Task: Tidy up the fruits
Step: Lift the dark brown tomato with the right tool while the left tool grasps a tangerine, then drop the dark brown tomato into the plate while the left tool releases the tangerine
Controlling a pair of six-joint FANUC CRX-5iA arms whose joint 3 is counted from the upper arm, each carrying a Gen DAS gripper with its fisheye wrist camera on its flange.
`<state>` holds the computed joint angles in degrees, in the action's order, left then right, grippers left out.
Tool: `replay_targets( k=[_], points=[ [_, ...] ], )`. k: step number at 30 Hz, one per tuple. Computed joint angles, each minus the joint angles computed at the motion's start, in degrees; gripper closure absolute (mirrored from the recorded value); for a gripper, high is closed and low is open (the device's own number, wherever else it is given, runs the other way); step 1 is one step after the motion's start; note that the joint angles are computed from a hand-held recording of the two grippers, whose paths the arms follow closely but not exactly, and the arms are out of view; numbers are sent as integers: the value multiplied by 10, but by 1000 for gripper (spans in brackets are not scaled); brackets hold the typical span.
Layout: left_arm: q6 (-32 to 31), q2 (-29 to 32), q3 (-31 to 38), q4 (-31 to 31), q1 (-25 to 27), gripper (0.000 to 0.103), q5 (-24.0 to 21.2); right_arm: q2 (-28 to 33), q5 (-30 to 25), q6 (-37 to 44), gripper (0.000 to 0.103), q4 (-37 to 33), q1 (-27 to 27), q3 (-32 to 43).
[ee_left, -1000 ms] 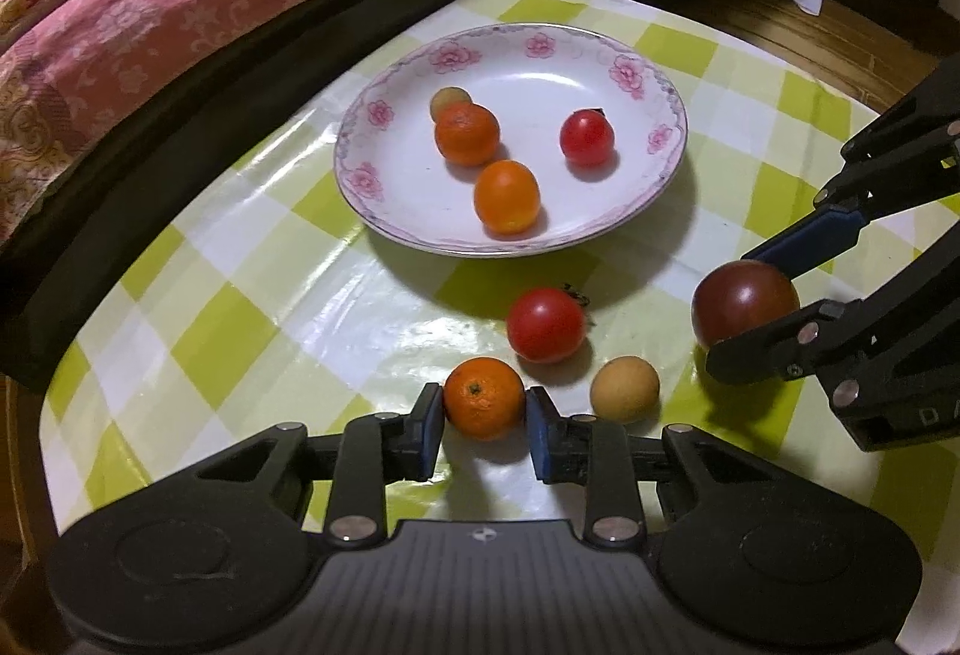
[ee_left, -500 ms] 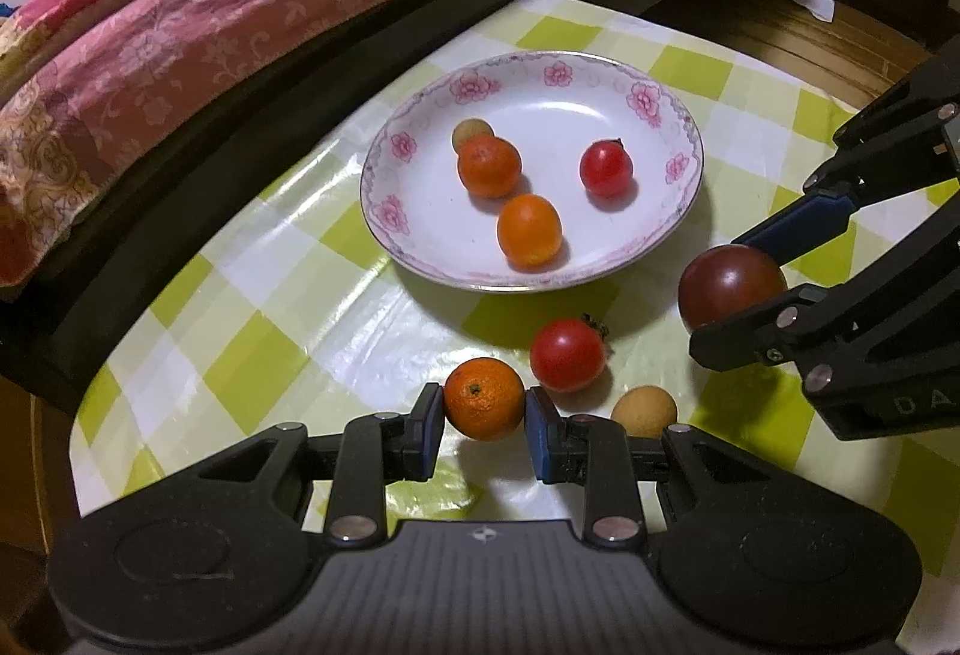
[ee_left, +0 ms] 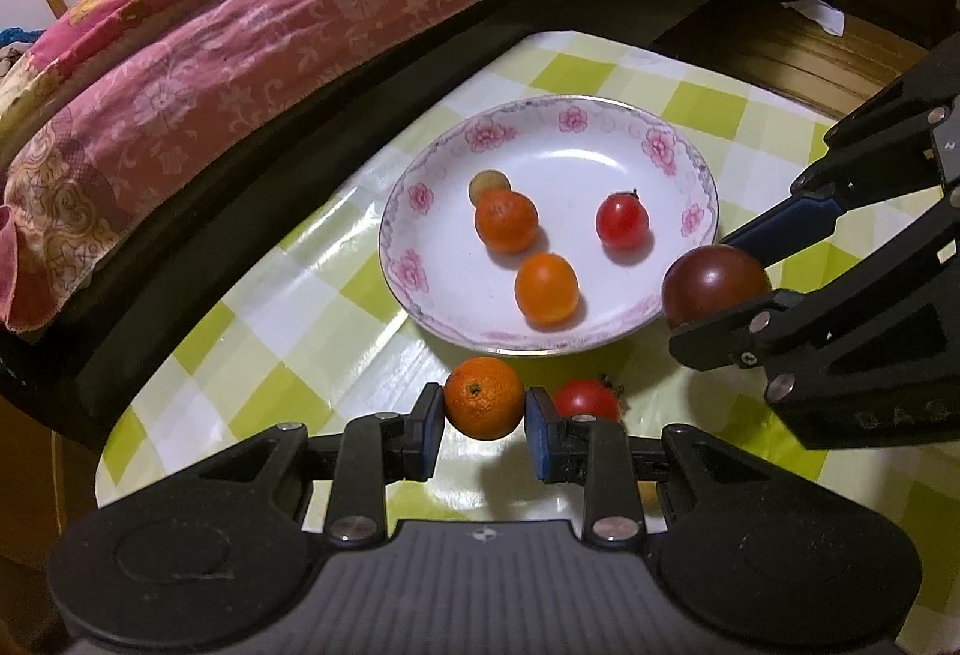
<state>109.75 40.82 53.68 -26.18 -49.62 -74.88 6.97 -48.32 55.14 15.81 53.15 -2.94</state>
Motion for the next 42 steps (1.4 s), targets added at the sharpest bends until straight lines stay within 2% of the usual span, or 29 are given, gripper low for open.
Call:
replay_targets(
  k=[19,26,30,42],
  points=[
    [-7,41,68,-15,0,66,-19,9,38,-34,67,39,-12,-10],
    [-6,49,80,-14,2,66,-20,11,47,-39,67,32,-19,-10],
    [-9,53,85,-16,1,66,-21,12,56,-58,67,69,-16,-23],
    [-5,66,101,-14,5,66,-25,19,65,-73,67,75,-22,-24]
  ],
)
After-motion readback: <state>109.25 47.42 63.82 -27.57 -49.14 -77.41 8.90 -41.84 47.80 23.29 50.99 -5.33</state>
